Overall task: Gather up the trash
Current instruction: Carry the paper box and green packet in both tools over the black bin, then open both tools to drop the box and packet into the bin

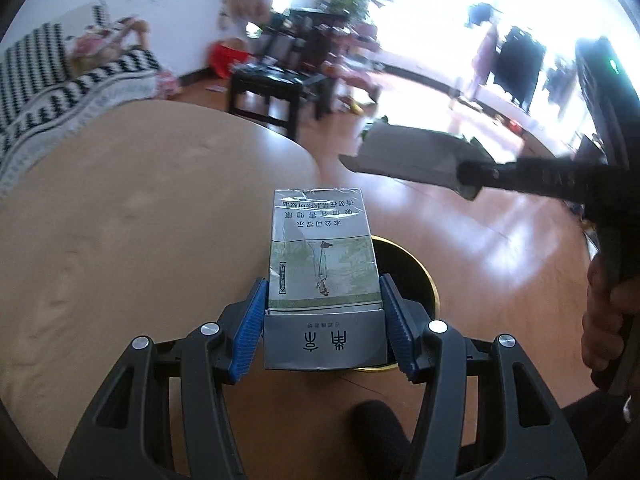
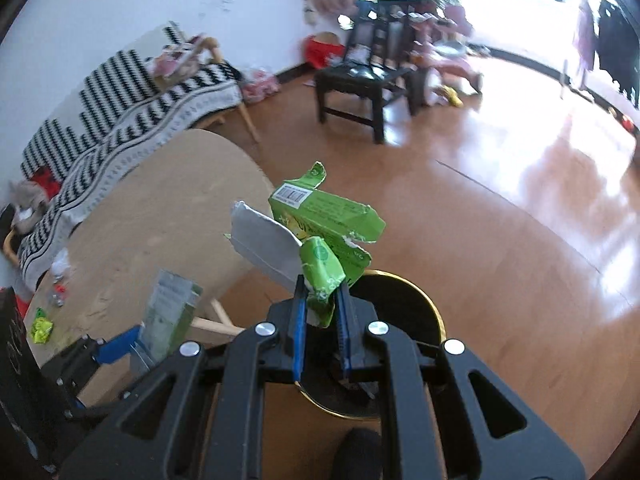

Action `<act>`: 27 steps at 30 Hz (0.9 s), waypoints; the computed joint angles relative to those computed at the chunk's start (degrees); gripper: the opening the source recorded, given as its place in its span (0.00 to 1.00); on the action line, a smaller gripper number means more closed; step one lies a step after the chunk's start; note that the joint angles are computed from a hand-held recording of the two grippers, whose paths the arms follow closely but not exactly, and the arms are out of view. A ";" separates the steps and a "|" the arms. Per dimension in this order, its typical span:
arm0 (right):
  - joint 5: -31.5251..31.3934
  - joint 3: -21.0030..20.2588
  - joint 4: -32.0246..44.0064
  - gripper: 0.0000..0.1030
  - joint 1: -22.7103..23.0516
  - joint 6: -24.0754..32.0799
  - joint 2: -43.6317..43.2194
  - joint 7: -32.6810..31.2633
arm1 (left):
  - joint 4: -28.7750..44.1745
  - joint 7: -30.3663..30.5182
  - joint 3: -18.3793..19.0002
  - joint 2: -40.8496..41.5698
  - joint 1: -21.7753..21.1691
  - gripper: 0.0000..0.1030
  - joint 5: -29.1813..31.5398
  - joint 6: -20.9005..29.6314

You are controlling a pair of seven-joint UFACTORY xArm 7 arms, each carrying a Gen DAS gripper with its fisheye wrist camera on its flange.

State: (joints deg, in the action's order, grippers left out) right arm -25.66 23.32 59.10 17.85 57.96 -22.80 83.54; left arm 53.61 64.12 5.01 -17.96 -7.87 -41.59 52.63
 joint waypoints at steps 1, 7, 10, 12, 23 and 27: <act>1.17 -0.64 -1.34 0.14 0.37 0.28 -1.03 -0.28 | -0.59 -0.05 -0.50 0.18 -0.41 0.53 0.15 0.34; 8.57 -3.12 -8.34 0.14 0.90 -0.99 -5.35 -1.50 | -3.38 -0.59 -3.02 1.79 -1.96 0.53 1.17 -1.71; 9.51 -2.98 -8.75 0.14 0.21 -1.11 -5.24 -2.18 | -3.33 -1.41 -3.41 3.42 -2.33 0.53 1.78 -2.57; 9.90 -2.78 -9.01 0.14 0.01 -1.12 -5.50 -2.49 | -3.11 -2.27 -3.81 4.31 -2.51 0.53 1.93 -2.89; 9.72 -1.89 -7.00 0.14 -0.96 -0.64 -3.67 -2.32 | -1.11 -3.85 -4.63 7.01 -2.22 0.53 1.87 -2.83; 9.67 -2.02 -7.13 0.14 -0.69 -0.65 -3.77 -1.84 | -1.16 -3.92 -4.76 7.05 -2.07 0.53 1.85 -2.71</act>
State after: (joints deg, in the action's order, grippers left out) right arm -15.99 21.30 51.97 17.16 57.32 -26.57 81.70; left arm 52.45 60.21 0.25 -10.91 -9.94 -39.74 49.92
